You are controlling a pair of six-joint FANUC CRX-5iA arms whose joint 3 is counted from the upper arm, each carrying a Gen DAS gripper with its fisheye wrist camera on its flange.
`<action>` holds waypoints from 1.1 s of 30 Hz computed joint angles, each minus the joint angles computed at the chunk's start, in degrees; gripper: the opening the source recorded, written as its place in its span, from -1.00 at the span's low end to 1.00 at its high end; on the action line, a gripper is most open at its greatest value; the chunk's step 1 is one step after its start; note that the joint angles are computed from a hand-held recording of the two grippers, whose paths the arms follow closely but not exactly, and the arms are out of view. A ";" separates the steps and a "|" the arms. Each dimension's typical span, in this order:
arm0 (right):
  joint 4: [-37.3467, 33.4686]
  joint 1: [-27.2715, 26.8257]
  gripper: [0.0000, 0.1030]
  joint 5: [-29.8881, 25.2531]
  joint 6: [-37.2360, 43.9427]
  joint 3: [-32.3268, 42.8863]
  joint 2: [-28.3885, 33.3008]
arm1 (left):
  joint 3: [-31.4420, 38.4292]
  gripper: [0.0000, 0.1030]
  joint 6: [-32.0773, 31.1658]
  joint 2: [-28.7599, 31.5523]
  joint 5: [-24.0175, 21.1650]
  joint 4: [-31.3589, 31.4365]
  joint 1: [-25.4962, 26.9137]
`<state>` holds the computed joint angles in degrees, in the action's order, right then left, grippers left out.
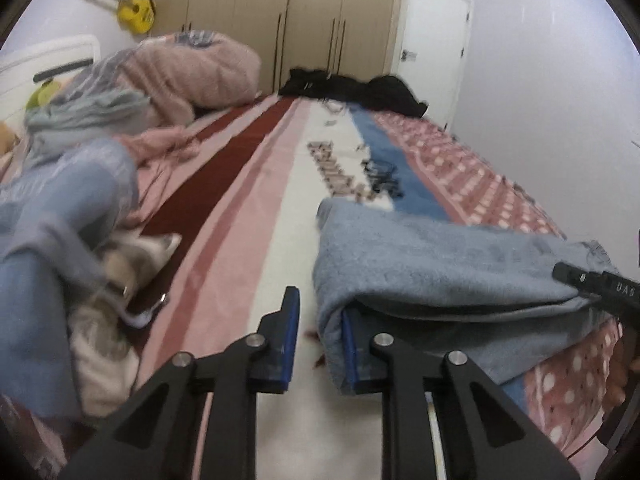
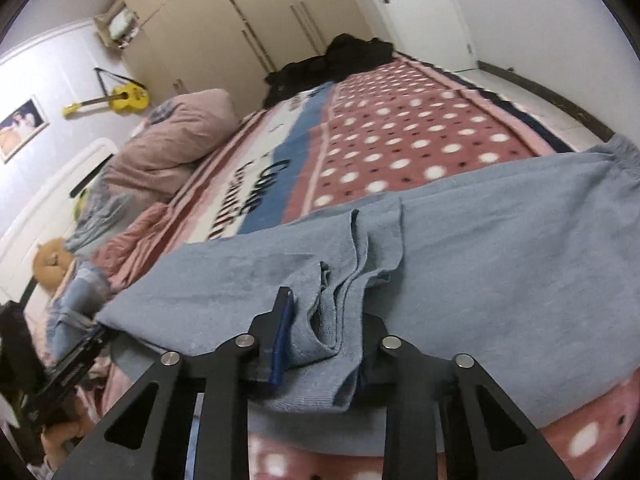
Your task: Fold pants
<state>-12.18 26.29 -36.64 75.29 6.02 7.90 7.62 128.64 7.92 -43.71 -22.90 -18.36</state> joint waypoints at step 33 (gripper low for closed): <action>16.51 -3.24 0.30 2.70 -18.49 -13.40 -11.00 | -9.58 -0.08 -43.05 4.59 11.92 43.91 8.43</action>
<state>4.33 23.05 -33.94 56.80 -7.39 -3.11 -1.96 85.59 12.51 -31.79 21.01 -9.93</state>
